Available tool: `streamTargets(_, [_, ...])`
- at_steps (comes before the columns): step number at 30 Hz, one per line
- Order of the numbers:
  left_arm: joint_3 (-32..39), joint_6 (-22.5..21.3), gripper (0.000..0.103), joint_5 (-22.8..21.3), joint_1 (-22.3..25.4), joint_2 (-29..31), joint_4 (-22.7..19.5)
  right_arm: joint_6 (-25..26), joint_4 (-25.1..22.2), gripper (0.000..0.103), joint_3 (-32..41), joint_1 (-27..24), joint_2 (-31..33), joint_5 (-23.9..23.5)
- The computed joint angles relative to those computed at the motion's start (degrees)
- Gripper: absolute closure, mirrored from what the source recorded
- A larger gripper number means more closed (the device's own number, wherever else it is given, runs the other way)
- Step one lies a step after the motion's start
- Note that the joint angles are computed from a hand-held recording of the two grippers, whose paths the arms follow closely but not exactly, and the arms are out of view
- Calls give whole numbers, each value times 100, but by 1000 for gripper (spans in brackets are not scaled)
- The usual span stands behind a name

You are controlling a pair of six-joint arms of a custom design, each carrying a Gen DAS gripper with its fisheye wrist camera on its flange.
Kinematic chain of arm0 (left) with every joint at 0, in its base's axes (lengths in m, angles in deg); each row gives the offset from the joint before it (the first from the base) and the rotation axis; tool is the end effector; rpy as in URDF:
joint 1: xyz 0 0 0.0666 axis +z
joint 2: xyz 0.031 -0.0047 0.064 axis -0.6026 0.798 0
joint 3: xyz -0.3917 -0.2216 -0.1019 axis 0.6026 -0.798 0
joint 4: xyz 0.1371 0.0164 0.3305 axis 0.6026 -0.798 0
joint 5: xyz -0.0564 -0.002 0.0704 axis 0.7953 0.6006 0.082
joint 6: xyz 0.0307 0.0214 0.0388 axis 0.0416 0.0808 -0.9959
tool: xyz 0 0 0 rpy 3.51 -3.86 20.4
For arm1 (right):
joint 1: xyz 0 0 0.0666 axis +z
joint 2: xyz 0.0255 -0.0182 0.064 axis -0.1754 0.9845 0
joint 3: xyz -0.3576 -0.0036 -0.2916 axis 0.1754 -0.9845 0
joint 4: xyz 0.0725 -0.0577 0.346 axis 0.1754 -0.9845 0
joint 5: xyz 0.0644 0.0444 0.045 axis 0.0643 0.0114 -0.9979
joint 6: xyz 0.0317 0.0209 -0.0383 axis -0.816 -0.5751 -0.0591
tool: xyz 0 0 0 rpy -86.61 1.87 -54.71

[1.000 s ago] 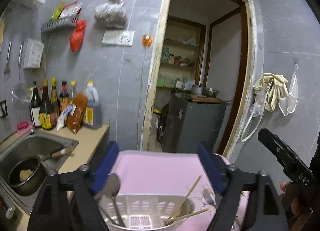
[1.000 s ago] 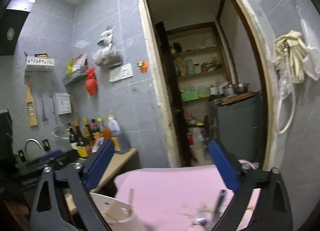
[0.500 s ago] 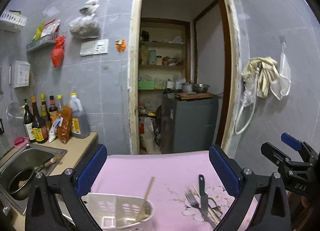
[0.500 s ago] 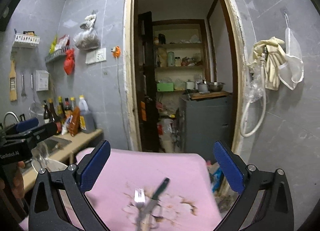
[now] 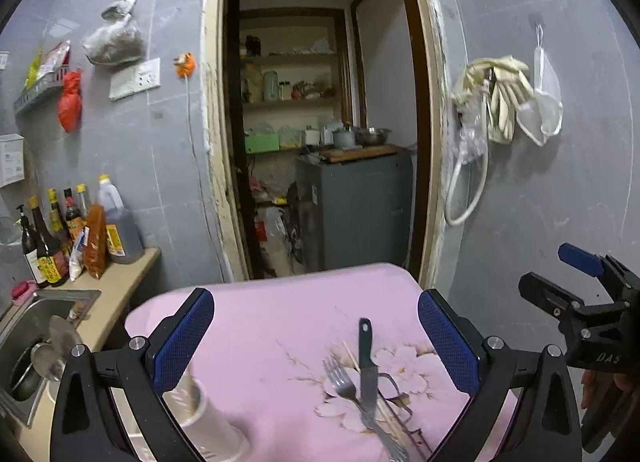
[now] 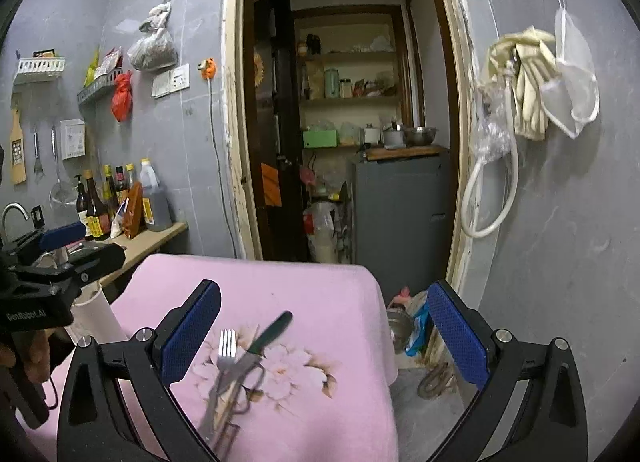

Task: Organize utensils
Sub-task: 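Move both open tools back over the remaining utensils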

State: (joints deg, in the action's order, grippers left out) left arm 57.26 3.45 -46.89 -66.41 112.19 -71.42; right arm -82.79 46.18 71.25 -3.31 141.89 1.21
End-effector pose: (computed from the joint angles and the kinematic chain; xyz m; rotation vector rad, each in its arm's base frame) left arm 0.4649 -0.2332 0.6222 -0.2825 1.9425 0.2667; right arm 0.5602 0.0808 0.5967 -0.4512 1.8707 0.4364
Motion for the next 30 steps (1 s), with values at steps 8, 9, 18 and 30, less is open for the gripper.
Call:
streamTargets(8, [513, 309, 0, 106, 21, 528, -544, 44, -369, 2, 245, -205, 416, -305])
streamTargets(9, [570, 382, 0, 134, 37, 586, -633, 30, -434, 2, 293, -219, 479, -353])
streamTargets(18, [822, 1054, 18, 718, 262, 977, -1223, 141, -1460, 9, 1034, -186, 1222, -704])
streamTargets(30, [763, 2127, 54, 1668, 768, 1309, -1884, 667, -2973, 44, 1803, 228, 1992, -981])
